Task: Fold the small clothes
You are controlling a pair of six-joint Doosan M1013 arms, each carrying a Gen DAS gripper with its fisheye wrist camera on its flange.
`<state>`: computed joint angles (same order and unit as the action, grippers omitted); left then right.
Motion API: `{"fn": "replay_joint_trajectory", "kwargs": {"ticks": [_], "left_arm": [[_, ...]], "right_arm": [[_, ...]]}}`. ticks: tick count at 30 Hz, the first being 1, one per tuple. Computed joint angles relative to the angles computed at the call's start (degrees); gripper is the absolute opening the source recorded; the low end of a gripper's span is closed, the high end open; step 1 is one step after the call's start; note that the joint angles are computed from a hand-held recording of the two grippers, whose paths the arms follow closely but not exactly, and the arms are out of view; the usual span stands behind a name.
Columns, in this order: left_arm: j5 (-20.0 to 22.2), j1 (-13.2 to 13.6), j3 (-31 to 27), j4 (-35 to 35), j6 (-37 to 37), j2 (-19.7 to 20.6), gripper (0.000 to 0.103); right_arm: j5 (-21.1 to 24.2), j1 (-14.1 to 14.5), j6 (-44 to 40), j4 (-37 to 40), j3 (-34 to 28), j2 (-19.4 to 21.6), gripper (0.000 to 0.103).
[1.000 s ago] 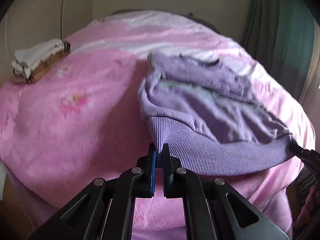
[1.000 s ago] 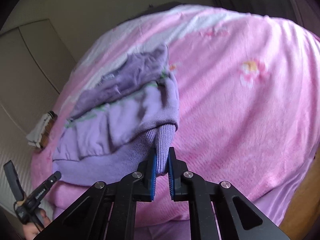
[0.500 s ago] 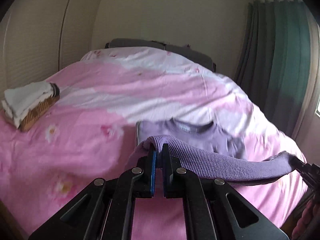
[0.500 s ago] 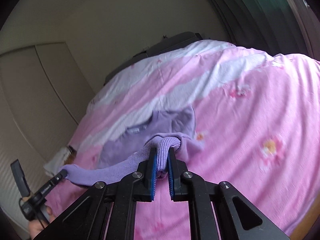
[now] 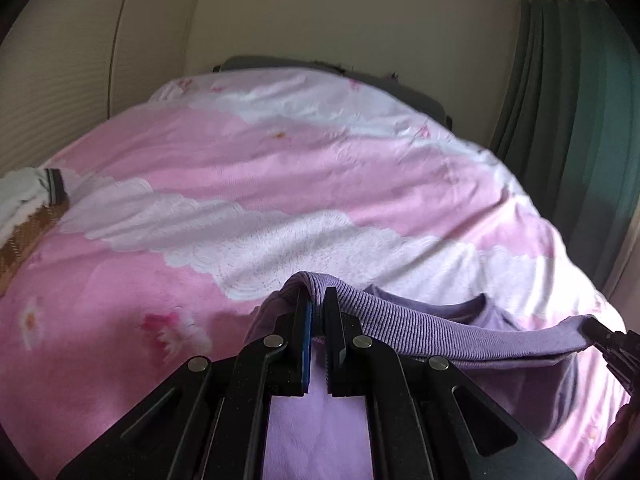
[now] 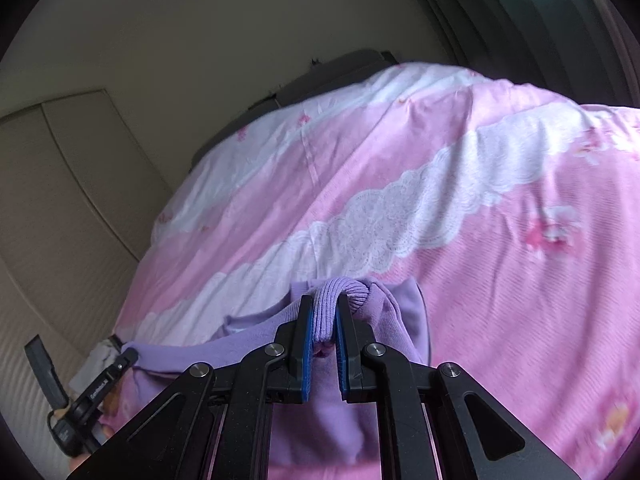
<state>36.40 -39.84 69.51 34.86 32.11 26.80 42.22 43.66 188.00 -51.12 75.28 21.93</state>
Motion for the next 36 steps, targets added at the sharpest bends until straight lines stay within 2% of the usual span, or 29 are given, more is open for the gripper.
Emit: {"fn": "replay_joint_trajectory", "kwargs": {"ticks": [4, 8, 14, 18, 19, 20, 21, 23, 27, 31, 33, 36], "left_arm": [[2.3, 0.6, -2.4, -3.0, 3.4, 2.8, 0.007], [4.0, 1.2, -3.4, -6.2, 6.4, 4.6, 0.008], [5.8, 1.1, -5.0, -6.8, 8.8, 5.7, 0.01], [5.8, 1.1, -4.7, -5.5, 8.5, 4.9, 0.013], [5.8, 0.9, -4.3, -4.6, 8.4, 4.5, 0.014], [5.9, 0.7, -4.1, -3.6, 8.6, 4.1, 0.015], [6.0, 0.6, -3.8, -2.8, 9.0, 3.8, 0.015], [6.2, 0.5, -3.3, -2.3, 10.3, 3.3, 0.015], [7.2, 0.5, -2.7, -2.3, 11.2, 2.5, 0.015], [6.4, 0.5, -1.7, -3.5, 12.3, 1.7, 0.027], [6.5, 0.8, -2.1, -5.9, 15.2, 2.0, 0.029], [7.9, 2.0, -4.5, -13.2, 22.9, 3.6, 0.037]], "right_arm": [[-0.4, -2.2, -5.0, 5.4, -2.2, 2.7, 0.01], [0.0, -3.3, -8.3, 8.7, -3.3, 4.8, 0.011], [0.0, -4.2, -10.4, 9.9, -4.0, 6.4, 0.012], [0.0, -4.1, -10.9, 10.6, -4.2, 6.2, 0.015], [0.2, -4.0, -10.8, 10.5, -4.1, 5.9, 0.017], [0.7, -3.9, -10.6, 10.0, -4.1, 5.8, 0.029], [1.8, -3.5, -10.4, 9.0, -4.4, 5.7, 0.05], [4.4, -2.8, -10.5, 6.6, -4.6, 5.4, 0.066], [7.5, -1.7, -11.9, 2.3, -4.1, 4.3, 0.066], [10.5, -1.0, -16.4, 2.1, -5.4, 4.7, 0.066], [11.2, -0.7, -19.2, 2.3, -6.4, 5.2, 0.066], [12.6, -0.6, -22.6, 2.6, -8.0, 6.3, 0.066]]}}
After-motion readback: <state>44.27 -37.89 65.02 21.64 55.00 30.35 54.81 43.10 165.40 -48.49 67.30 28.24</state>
